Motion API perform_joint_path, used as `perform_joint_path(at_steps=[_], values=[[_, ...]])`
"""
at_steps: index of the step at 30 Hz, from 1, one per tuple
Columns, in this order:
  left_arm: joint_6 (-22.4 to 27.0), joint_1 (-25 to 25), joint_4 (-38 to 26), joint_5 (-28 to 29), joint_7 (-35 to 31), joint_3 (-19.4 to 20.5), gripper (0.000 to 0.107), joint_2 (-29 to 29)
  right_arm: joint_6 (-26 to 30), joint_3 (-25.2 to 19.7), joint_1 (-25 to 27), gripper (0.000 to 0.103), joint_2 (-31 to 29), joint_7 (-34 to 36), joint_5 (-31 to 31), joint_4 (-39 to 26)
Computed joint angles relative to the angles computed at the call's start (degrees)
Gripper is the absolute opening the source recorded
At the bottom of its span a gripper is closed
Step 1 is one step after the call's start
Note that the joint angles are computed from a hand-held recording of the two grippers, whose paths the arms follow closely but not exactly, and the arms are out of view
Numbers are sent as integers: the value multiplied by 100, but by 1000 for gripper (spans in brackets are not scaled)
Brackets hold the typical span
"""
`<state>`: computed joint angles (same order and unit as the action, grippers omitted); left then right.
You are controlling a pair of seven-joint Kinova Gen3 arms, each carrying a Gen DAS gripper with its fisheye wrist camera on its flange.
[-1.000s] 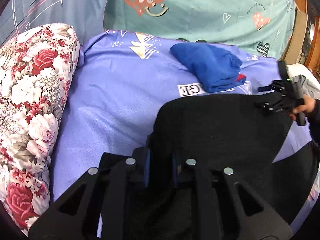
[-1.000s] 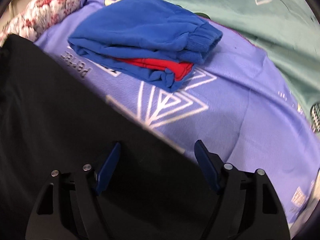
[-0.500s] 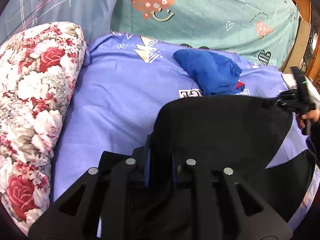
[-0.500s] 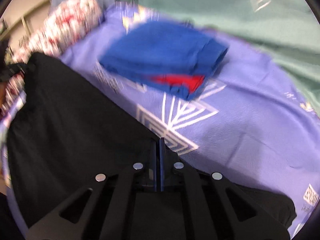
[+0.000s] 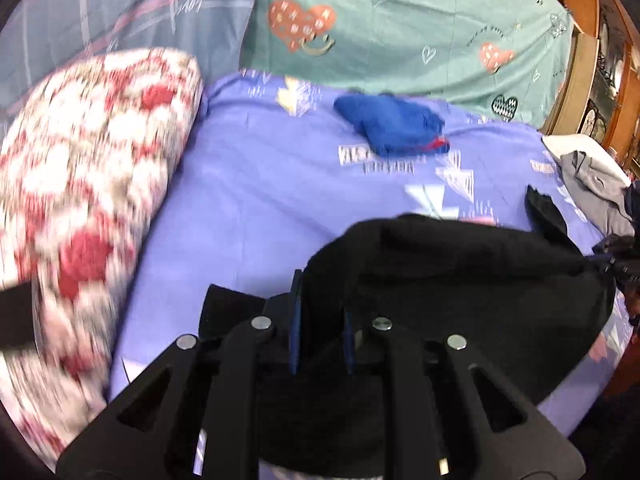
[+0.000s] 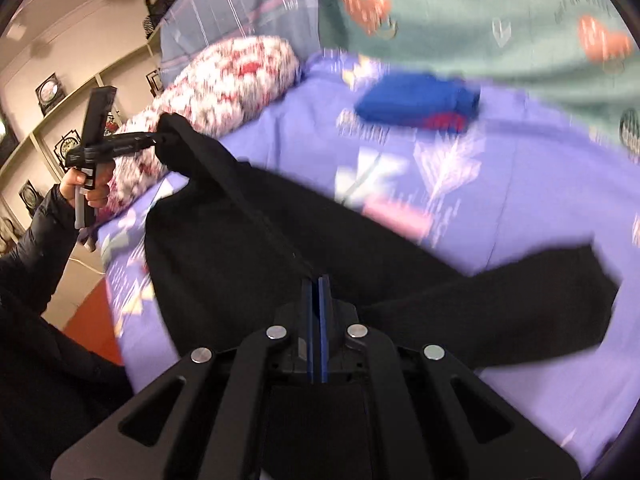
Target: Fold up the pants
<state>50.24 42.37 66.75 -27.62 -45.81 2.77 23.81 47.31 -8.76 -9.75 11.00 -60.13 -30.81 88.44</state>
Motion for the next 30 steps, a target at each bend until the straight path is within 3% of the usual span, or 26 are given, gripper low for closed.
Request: perform_joint_path(at_steps=[3, 7, 8, 10, 12, 15, 19, 23, 28, 30], values=[[-172, -50, 575, 157, 457, 137, 16, -164, -66, -1, -46, 3, 23, -186, -25, 308], [125, 177, 767, 223, 885, 68, 20, -73, -42, 21, -171, 3, 121, -492, 152, 332], [155, 203, 809, 215, 996, 72, 26, -91, 21, 3, -113, 6, 117, -514, 133, 355], [321, 233, 822, 96, 1299, 187, 50, -131, 191, 62, -194, 9, 153, -838, 323, 289], [777, 662, 671, -233, 1696, -48, 99, -56, 250, 74, -208, 34, 135, -1018, 430, 341], [1342, 922, 436, -498, 1808, -38, 101, 64, 12, 95, -220, 43, -42, -1161, 542, 596], [1438, 598, 494, -8, 1961, 270, 101, -56, -178, 130, 44, 46, -295, -956, 97, 894], [1252, 206, 633, 638, 2417, 328, 101, -254, -445, 235, 170, 46, -576, -872, -232, 1176], [1181, -73, 659, 1010, 3008, 327, 101, -371, -664, 368, 247, 46, -842, -665, -569, 1455], [855, -239, 861, 1257, 3156, 363, 101, -504, -716, 420, 249, 47, -911, -593, -652, 1534]])
